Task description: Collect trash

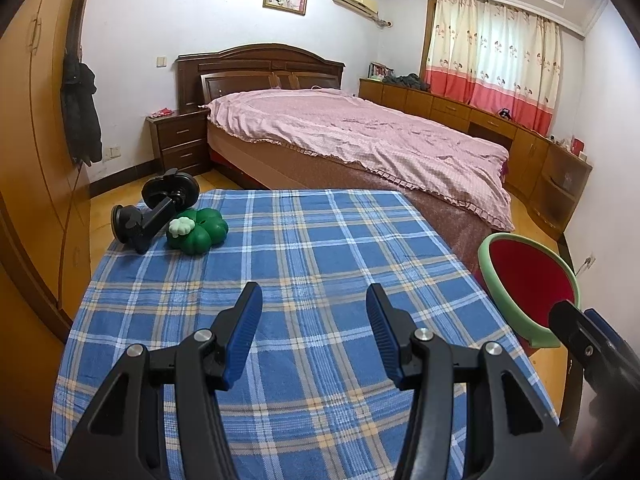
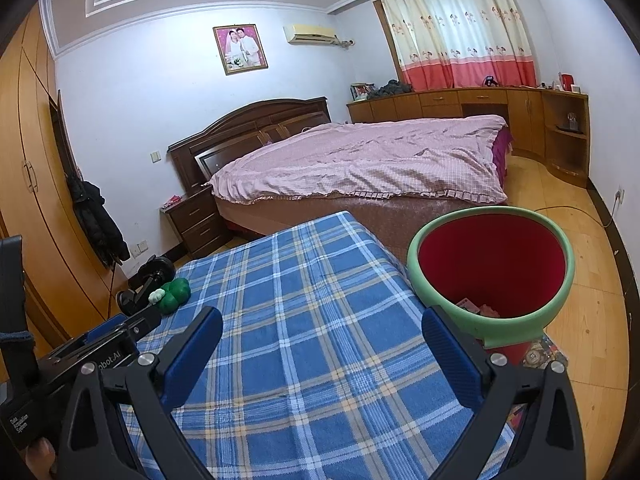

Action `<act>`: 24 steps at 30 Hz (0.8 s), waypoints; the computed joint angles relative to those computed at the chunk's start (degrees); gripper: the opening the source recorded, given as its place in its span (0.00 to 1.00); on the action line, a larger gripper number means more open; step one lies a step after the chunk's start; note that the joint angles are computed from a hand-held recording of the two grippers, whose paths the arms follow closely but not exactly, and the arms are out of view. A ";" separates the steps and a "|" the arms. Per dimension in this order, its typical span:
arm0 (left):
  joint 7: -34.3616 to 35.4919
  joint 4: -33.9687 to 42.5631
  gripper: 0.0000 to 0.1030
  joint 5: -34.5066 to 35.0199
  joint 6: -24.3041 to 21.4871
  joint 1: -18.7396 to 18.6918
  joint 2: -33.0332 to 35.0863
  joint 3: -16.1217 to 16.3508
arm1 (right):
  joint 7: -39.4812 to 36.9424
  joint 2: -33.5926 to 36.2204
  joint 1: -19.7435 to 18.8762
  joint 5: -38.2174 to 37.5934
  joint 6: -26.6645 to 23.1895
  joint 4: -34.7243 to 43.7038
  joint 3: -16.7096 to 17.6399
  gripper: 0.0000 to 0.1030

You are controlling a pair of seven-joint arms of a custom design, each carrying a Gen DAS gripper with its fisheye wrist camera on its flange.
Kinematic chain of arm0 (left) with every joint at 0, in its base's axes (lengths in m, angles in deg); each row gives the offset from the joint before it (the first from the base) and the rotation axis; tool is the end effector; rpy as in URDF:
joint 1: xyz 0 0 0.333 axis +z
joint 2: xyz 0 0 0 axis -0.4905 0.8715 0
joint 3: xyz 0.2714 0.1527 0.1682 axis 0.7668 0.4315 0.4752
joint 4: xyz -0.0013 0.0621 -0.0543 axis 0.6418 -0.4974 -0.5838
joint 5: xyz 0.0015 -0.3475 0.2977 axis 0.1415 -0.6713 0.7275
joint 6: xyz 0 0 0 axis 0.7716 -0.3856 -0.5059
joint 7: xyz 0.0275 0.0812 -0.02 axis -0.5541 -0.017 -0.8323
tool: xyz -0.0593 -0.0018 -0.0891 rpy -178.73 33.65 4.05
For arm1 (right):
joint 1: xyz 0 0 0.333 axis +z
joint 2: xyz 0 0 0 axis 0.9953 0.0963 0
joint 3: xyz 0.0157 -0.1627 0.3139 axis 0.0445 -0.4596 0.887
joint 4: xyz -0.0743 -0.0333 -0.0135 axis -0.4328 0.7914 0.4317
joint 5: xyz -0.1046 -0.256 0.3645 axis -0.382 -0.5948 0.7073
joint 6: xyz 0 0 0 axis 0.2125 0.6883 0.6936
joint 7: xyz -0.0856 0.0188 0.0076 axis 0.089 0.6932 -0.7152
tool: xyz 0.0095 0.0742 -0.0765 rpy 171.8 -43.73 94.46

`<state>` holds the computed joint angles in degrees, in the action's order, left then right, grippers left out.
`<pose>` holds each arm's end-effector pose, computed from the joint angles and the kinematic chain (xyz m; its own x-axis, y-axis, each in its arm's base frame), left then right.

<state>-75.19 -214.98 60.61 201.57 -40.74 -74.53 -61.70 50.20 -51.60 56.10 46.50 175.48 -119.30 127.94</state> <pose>0.4508 -0.3179 0.4592 0.1232 -0.9871 0.1023 -0.5530 -0.1539 -0.8189 0.4402 0.2741 0.4580 0.1236 -0.9632 -0.2388 -0.5106 0.1446 -0.8476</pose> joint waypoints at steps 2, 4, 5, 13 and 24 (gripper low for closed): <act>-0.38 -0.03 0.53 0.17 -0.18 0.04 -0.12 -0.03 | -0.11 0.14 0.23 -0.04 0.00 -0.01 -0.26 0.99; -0.65 -0.07 0.53 0.29 -0.25 0.07 -0.20 -0.03 | -0.18 0.14 0.28 0.04 -0.01 -0.04 -0.27 0.99; -0.62 -0.06 0.53 0.20 -0.42 0.05 -0.20 -0.04 | -0.21 0.12 0.32 0.07 -0.07 -0.01 -0.33 0.99; -0.77 -0.25 0.53 -0.33 -0.86 0.12 -0.41 0.01 | -0.30 0.24 0.68 0.11 -0.10 -0.01 -0.72 0.99; -0.52 -0.33 0.53 -0.77 -0.94 0.14 -0.45 -0.01 | -0.33 0.28 1.34 0.82 0.27 -0.64 -0.83 0.99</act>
